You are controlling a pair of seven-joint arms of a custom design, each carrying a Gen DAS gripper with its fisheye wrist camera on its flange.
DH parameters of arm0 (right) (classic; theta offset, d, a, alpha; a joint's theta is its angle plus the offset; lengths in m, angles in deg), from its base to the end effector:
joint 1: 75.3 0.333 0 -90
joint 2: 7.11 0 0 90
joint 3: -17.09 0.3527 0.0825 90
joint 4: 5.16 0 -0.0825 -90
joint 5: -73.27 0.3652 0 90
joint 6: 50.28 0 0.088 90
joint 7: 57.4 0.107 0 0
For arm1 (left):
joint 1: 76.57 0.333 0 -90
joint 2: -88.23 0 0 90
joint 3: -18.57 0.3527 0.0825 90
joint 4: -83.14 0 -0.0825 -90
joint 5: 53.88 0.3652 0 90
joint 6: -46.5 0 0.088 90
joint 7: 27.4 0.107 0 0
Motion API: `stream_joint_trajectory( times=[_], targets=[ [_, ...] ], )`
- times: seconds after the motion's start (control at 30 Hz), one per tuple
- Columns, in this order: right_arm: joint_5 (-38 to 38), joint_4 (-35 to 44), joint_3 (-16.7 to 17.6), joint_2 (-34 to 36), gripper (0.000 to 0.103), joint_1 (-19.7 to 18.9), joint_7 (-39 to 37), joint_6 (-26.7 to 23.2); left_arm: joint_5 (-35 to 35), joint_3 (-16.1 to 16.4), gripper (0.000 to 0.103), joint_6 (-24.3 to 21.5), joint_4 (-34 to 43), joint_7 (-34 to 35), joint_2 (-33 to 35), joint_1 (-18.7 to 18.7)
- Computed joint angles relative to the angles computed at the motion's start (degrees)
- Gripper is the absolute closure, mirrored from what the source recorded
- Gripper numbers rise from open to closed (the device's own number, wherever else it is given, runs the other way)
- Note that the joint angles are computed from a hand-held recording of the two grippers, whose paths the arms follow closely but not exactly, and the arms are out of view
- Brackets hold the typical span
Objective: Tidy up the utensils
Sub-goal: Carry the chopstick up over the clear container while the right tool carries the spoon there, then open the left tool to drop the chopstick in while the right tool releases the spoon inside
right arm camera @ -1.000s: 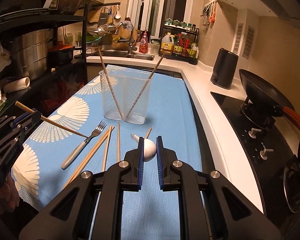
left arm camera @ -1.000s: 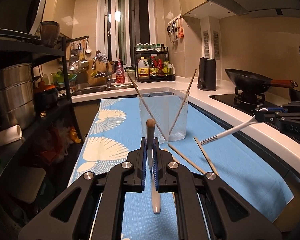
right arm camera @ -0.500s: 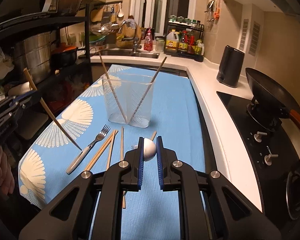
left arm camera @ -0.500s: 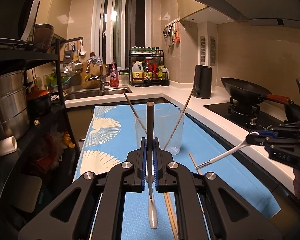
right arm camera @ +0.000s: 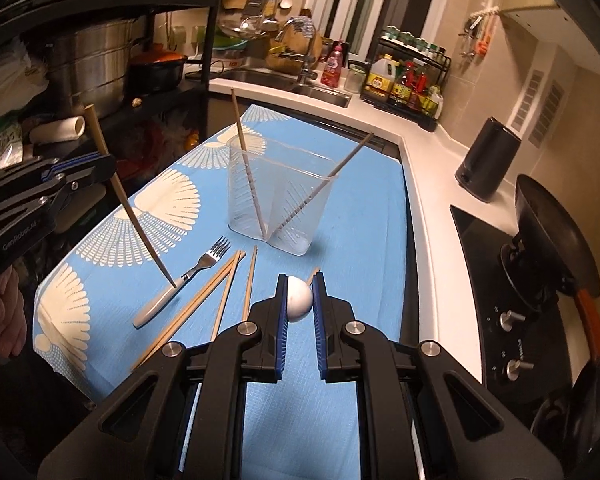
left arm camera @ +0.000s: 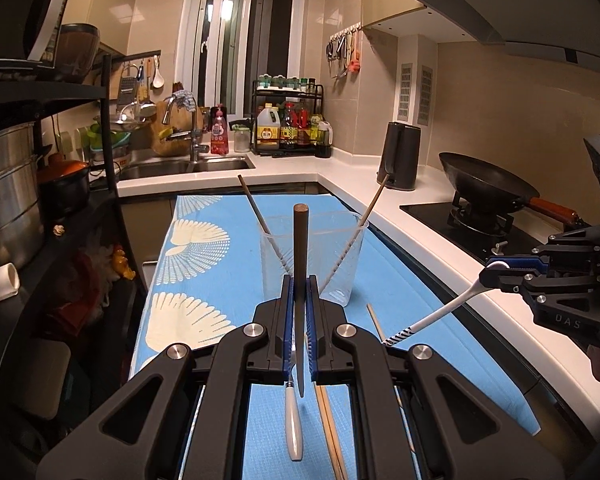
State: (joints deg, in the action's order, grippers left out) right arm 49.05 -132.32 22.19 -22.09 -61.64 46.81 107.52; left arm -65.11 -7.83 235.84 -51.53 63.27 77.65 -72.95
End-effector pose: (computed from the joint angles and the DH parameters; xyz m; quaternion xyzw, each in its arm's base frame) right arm 0.4615 0.1799 0.6173 -0.7638 0.4994 -0.3197 0.2549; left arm 0.4648 -0.1916 0.5833 -0.5227 0.6663 -0.4421 0.2957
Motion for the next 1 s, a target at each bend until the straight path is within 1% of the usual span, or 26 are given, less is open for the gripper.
stream_joint_trajectory(
  times=[0.03,0.07,0.13,0.2,0.27,0.3,0.43,0.57,0.67,0.77,0.83,0.9,0.93,1.0],
  targets=[
    [-0.06,0.61,0.05,0.31,0.091,0.12,-0.54,-0.61,-0.17,1.70,0.097,-0.99,0.61,0.25,0.32,-1.62],
    [0.03,1.02,0.05,0.49,0.091,0.26,-0.92,-0.97,-0.07,2.59,0.097,-1.75,1.07,0.25,0.49,-2.40],
    [0.99,1.97,-0.24,0.88,0.091,0.72,-1.97,-1.85,-0.34,6.67,0.097,-3.79,2.15,1.11,0.94,-6.34],
    [3.08,3.04,-0.96,1.21,0.091,1.44,-3.73,-2.71,-3.56,14.16,0.097,-6.40,3.62,4.98,1.45,-14.14],
    [4.75,4.09,-1.40,1.24,0.091,1.91,-5.48,-3.49,-8.30,19.13,0.097,-9.13,5.24,9.63,1.58,-19.32],
    [5.21,4.79,-1.51,1.21,0.091,1.98,-6.32,-3.86,-11.35,21.11,0.097,-10.89,6.57,12.51,1.80,-21.21],
    [7.11,8.77,-2.08,1.85,0.091,2.07,-9.85,-5.45,-19.15,22.97,0.097,-17.16,12.27,19.80,2.73,-21.58],
    [9.46,14.33,-2.53,3.35,0.091,2.17,-13.75,-7.04,-22.33,22.05,0.097,-21.61,18.20,23.40,4.10,-19.38],
    [10.88,19.82,-2.50,5.71,0.091,2.19,-16.75,-8.32,-23.12,20.51,0.097,-23.65,22.79,24.66,5.51,-17.37],
    [10.86,25.51,-2.05,8.67,0.091,1.93,-18.70,-9.37,-21.76,18.65,0.097,-23.93,28.17,24.63,7.76,-15.38],
    [12.01,30.20,-1.94,11.50,0.091,1.93,-20.39,-11.05,-20.38,17.66,0.097,-23.69,31.96,23.76,9.85,-14.47],
    [13.36,35.51,-1.86,15.02,0.091,1.81,-21.65,-13.46,-17.57,16.88,0.097,-23.20,35.74,21.42,12.38,-13.80],
    [12.89,37.54,-1.73,16.54,0.091,1.77,-21.42,-14.40,-16.07,16.58,0.097,-22.98,37.91,20.40,14.02,-13.61],
    [11.56,42.11,-1.71,20.16,0.091,1.80,-20.54,-16.59,-10.31,16.75,0.097,-21.50,41.14,16.30,17.27,-13.95]
  ],
)
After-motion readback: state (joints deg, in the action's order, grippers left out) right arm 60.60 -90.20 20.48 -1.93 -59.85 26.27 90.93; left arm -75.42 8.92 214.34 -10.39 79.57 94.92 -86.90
